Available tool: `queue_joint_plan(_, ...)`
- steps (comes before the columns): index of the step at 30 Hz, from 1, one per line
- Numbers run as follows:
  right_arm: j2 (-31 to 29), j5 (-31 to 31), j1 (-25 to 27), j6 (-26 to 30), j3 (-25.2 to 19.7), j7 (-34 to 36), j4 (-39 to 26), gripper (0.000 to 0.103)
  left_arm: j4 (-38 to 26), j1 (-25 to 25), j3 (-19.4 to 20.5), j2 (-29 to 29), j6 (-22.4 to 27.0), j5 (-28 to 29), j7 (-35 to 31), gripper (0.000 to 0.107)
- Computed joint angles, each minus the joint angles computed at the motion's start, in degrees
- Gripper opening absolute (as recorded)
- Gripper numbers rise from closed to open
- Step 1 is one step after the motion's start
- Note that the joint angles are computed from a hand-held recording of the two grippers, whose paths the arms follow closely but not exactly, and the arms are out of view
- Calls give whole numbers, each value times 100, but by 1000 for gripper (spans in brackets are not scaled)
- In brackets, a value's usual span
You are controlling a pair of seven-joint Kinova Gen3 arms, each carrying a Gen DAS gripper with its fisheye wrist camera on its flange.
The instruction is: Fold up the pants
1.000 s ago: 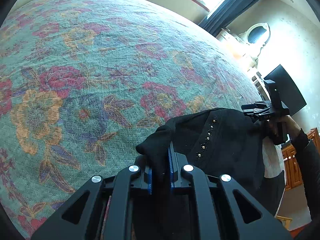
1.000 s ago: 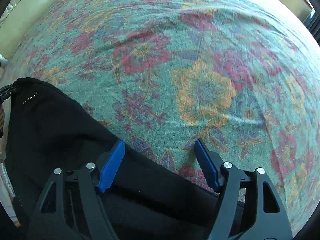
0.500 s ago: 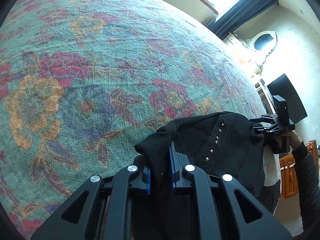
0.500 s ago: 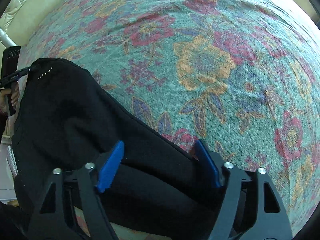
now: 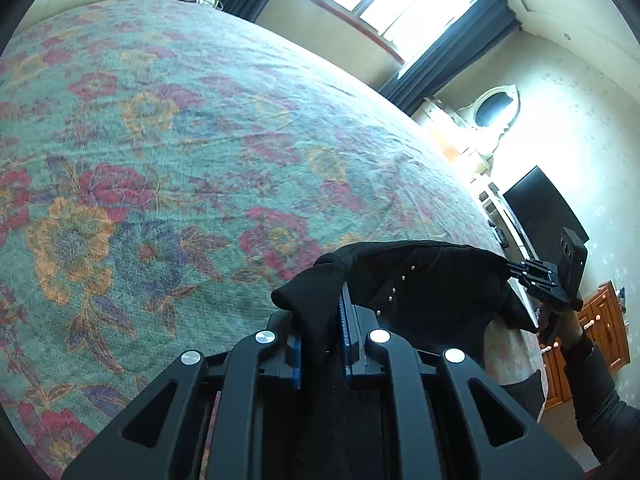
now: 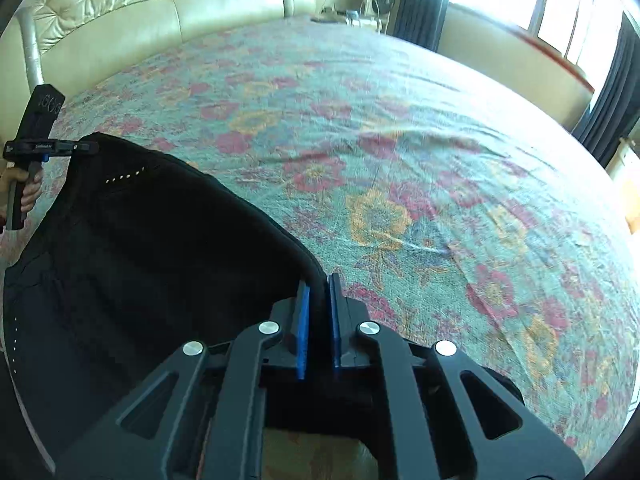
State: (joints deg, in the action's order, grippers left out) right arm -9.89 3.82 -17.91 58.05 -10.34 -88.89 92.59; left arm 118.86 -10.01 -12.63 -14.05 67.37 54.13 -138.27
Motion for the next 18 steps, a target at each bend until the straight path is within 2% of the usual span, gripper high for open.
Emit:
queue_joint_plan(4, -1062, 889, -349, 122, -560, -932, 577, 8, 115, -20, -454, -592, 648, 149, -199, 14)
queue_joint_plan(7, -1858, 1077, -232, 293, -1291, -1631, 998, 8, 289, -1, -809, -1156, 1154, 39, -213, 14)
queue_joint_plan(9, -2389, 876, 53, 327, -1821, -1842, 1307, 7, 394, 15, -1006, -1588, 1447, -270, -102, 14)
queue_joint_plan(12, -2965, 396, 565, 707, -2597, -1635, 1473, 7, 568, 98, -1292, -2107, 1801, -875, 133, 14)
queue_joint_plan(13, -3092, 178, 652, 820, -2735, -1606, 1496, 7, 631, 136, -1364, -2229, 1892, -1070, 219, 14)
queue_joint_plan(16, -3314, -228, 818, 1253, -3212, -1590, 1559, 7, 828, 215, -1347, -2486, 2010, -1670, 490, 14)
queue_joint_plan(18, -3369, -412, 1023, 1487, -3549, -1523, 1571, 7, 928, 217, -1078, -2722, 1977, -2096, 642, 14)
